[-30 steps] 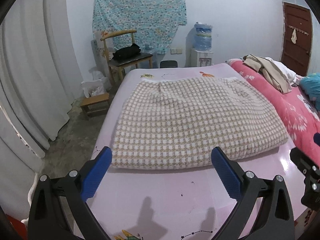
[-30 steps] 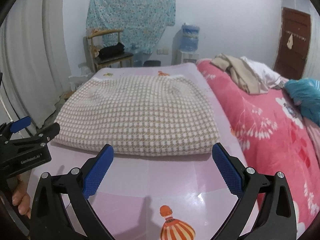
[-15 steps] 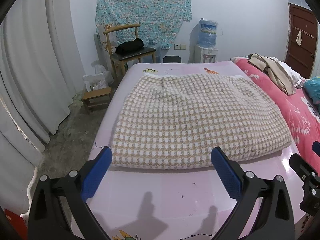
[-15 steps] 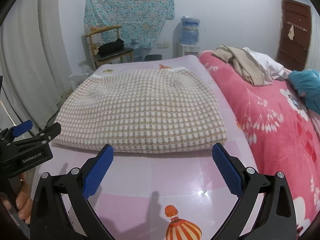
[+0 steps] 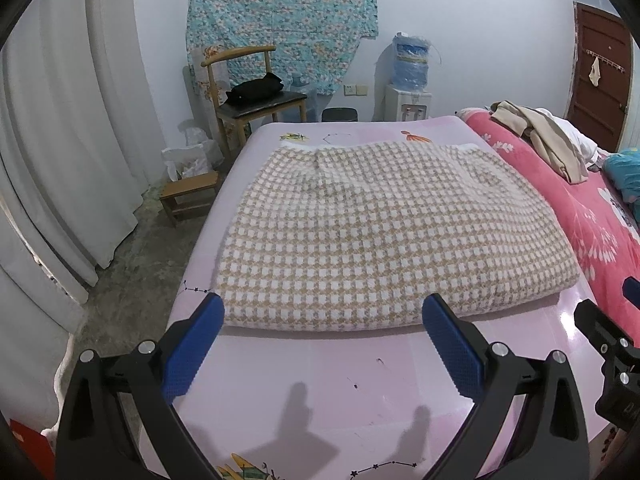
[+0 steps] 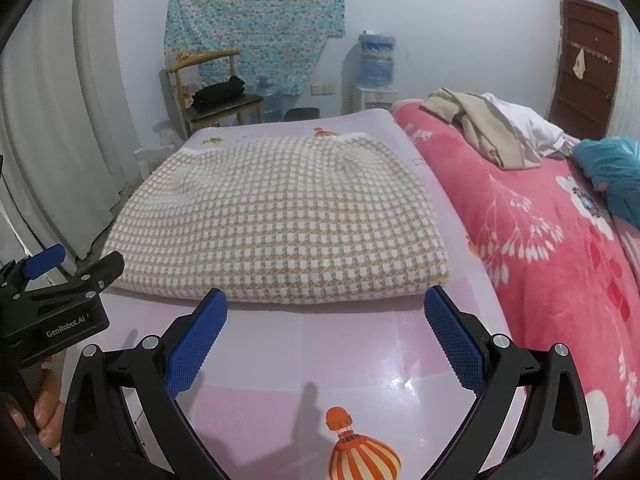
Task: Fold large clothes
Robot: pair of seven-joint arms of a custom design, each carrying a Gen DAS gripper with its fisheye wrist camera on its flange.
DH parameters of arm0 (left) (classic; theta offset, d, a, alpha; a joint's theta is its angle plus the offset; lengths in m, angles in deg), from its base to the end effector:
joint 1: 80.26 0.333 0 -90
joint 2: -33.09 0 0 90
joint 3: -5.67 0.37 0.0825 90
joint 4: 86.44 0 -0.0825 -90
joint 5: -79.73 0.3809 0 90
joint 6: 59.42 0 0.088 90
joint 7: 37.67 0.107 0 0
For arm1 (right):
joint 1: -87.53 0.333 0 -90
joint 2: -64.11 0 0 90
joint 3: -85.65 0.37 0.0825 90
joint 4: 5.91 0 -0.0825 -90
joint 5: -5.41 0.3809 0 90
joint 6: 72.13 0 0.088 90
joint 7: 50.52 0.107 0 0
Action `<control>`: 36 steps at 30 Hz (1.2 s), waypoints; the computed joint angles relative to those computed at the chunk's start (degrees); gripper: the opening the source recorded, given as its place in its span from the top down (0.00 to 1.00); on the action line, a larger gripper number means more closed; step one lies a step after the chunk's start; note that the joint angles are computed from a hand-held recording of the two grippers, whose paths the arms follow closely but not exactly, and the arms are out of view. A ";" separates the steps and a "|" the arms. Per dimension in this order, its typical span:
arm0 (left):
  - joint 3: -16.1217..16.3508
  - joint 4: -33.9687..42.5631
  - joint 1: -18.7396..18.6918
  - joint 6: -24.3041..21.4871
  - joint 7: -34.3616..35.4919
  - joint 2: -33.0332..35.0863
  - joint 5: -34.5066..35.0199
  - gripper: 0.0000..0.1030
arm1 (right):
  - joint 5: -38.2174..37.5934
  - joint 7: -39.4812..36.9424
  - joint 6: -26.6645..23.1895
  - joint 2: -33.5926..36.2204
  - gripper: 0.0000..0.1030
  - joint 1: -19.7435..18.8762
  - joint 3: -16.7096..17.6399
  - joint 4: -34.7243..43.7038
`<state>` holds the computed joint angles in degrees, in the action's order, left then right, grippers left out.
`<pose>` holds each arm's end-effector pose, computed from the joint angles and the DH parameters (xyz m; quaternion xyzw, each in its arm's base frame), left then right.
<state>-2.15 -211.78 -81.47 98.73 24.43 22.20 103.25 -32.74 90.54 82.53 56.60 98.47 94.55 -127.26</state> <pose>0.5186 -0.1052 0.6082 -0.6502 0.6506 -0.2551 0.2982 0.5080 0.2104 0.6007 -0.6349 0.6567 -0.2939 0.2816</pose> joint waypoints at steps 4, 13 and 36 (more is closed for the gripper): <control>-0.13 0.21 -0.02 -0.41 -0.24 0.18 0.08 0.05 | 0.36 -0.05 -0.30 0.04 0.08 0.10 -0.06 0.10; -0.22 0.87 -0.42 -2.73 -0.49 0.91 -0.55 0.05 | 2.51 -0.50 -1.40 0.60 0.08 0.68 -0.38 0.53; 0.05 2.60 -1.37 -6.75 0.48 2.27 -2.76 0.05 | 4.69 -1.44 -1.70 1.00 0.08 1.03 -1.07 0.47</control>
<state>-2.10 -209.18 -82.84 91.98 24.91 24.47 100.49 -28.05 89.10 80.83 57.60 99.50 93.48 -126.79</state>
